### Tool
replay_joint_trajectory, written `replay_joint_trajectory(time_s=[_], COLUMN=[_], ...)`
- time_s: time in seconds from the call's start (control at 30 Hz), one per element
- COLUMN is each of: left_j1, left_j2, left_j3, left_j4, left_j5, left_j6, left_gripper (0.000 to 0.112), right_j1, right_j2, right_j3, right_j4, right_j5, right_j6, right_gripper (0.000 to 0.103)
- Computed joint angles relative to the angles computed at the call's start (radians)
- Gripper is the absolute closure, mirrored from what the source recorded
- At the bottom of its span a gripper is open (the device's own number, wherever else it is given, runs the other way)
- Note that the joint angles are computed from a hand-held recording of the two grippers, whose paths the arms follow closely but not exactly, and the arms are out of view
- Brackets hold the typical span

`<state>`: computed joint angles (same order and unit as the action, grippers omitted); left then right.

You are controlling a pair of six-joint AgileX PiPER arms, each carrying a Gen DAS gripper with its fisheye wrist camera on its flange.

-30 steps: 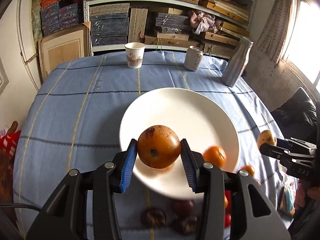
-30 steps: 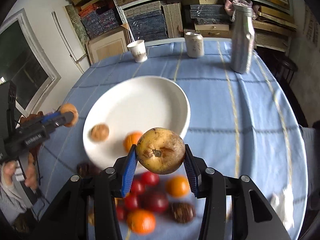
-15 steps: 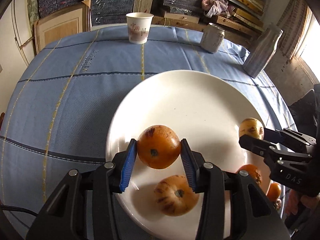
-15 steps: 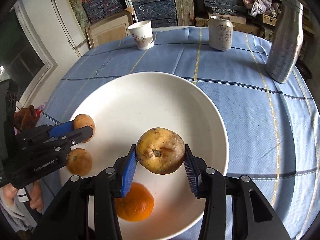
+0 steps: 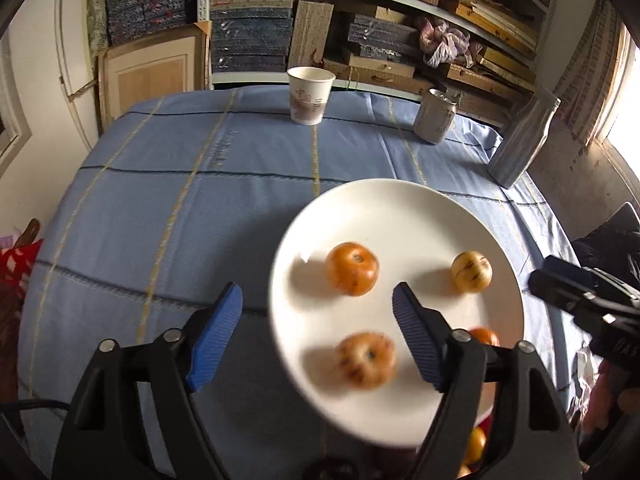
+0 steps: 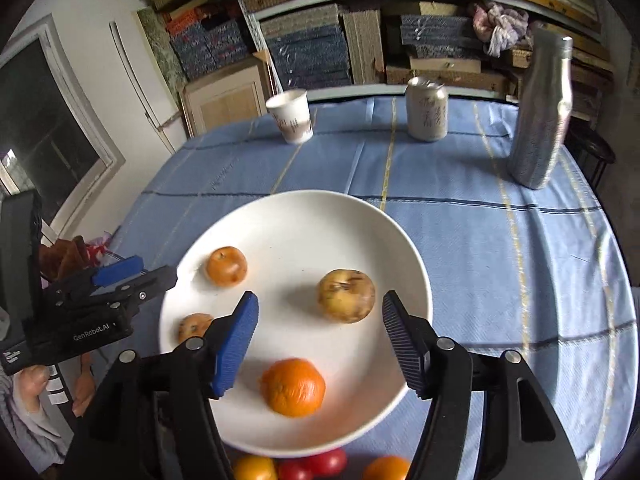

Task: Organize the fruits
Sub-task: 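Place the orange on the plate with the left tool while the right tool places the pear, then grasp the dark red plum with the left tool while the right tool grasps a pear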

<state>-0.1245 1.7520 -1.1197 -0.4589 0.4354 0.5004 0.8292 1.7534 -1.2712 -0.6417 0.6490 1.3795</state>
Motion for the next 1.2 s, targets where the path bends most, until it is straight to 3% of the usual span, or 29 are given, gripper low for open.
replay_joint_trajectory(time_s=[0.13,0.3,0.43,0.6,0.73,1.0,1.2], left_j1=[0.065,0.164,0.249,0.299,0.290,0.224,0.276], left_j2=[-0.166,-0.333,-0.452,-0.565,-0.572,-0.521,-0.405], left_j3=[0.198,0.422,0.578,0.688,0.723,0.754,0.721], left_j4=[-0.014,-0.033,-0.098,-0.161,-0.181,-0.241,-0.346], left_j5=[-0.009,0.013,0.043,0.082,0.103,0.054,0.061], left_j6=[0.060,0.166,0.335,0.537,0.603,0.654,0.749], left_gripper=[0.031,0.031,0.031,0.030,0.030,0.031,0.048], right_j1=[0.164,0.371,0.491,0.557,0.581,0.583,0.582], right_j2=[-0.104,-0.163,-0.154,-0.154,-0.154,-0.165,-0.178], right_j3=[0.112,0.206,0.232,0.204,0.198,0.205,0.220], right_j4=[-0.130,-0.133,-0.068,-0.069,-0.068,-0.031,-0.022], right_j5=[0.123,0.251,0.265,0.362,0.390,0.423,0.440], right_j6=[0.216,0.394,0.441,0.460,0.476,0.469,0.479], right_gripper=[0.031,0.028,0.028,0.024,0.019,0.017,0.016])
